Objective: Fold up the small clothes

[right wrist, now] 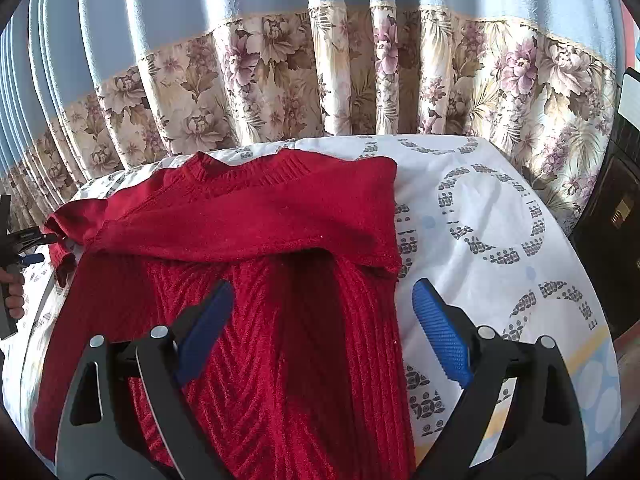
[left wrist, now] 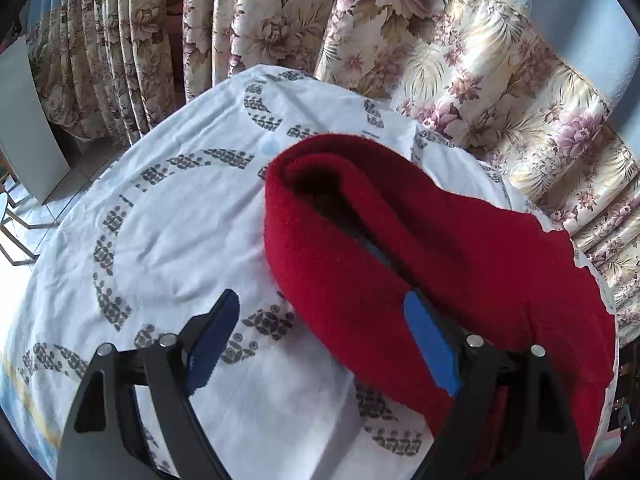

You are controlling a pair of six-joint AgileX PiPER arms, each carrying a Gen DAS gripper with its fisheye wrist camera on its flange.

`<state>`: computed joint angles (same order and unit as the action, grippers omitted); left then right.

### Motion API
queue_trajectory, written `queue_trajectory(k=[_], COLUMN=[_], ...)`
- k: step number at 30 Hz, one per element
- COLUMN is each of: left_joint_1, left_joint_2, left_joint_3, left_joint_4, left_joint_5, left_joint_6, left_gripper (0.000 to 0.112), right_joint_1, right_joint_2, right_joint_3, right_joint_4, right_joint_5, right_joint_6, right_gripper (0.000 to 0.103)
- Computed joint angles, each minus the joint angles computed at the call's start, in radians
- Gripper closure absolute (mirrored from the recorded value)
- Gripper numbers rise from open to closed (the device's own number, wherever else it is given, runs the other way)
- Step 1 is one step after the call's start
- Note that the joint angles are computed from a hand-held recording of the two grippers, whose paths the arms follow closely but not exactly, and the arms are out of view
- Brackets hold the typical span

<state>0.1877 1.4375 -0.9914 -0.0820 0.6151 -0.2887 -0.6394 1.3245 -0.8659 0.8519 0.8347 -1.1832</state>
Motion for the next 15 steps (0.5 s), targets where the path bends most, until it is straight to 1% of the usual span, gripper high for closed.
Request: queue_trajectory(k=[1,2,3,4,5,6,10,15], left_joint_1=[0.008,0.018,0.03,0.043,0.047,0.047,0.071,0.163], left_joint_2=[-0.003,0.004,0.008,0.006,-0.002,-0.008,-0.056,-0.093], left_joint_3=[0.007,0.002,-0.002,-0.004,-0.001,-0.001,0.009,-0.017], left_joint_4=[-0.021,-0.043,-0.075,-0.094,-0.089,-0.078,-0.052,-0.089], left_joint_5=[-0.014,-0.013,-0.009,-0.006,-0.01,-0.011,-0.014,0.031], left_joint_6=[0.021,0.052,0.094,0.122,0.124,0.127,0.134,0.209], left_gripper=[0.048,0.064,0.075,0.08,0.09,0.096,0.1,0.1], right_joint_1=[0.001,0.002,0.002,0.004,0.005,0.004,0.006,0.019], right_joint_2=[0.003,0.006,0.009,0.01,0.013,0.015,0.023,0.025], right_joint_3=[-0.001,-0.002,-0.002,-0.001,-0.002,-0.002,0.001,0.005], right_joint_4=[-0.001,-0.001,0.0,0.0,0.0,0.002,0.008,0.01], right_joint_5=[-0.001,0.0,-0.002,-0.006,-0.005,-0.003,-0.004,-0.012], right_joint_6=[0.001,0.002,0.0,0.001,0.001,-0.001,-0.009,-0.009], right_gripper=[0.012,0.012,0.012,0.012,0.012,0.012,0.012,0.012])
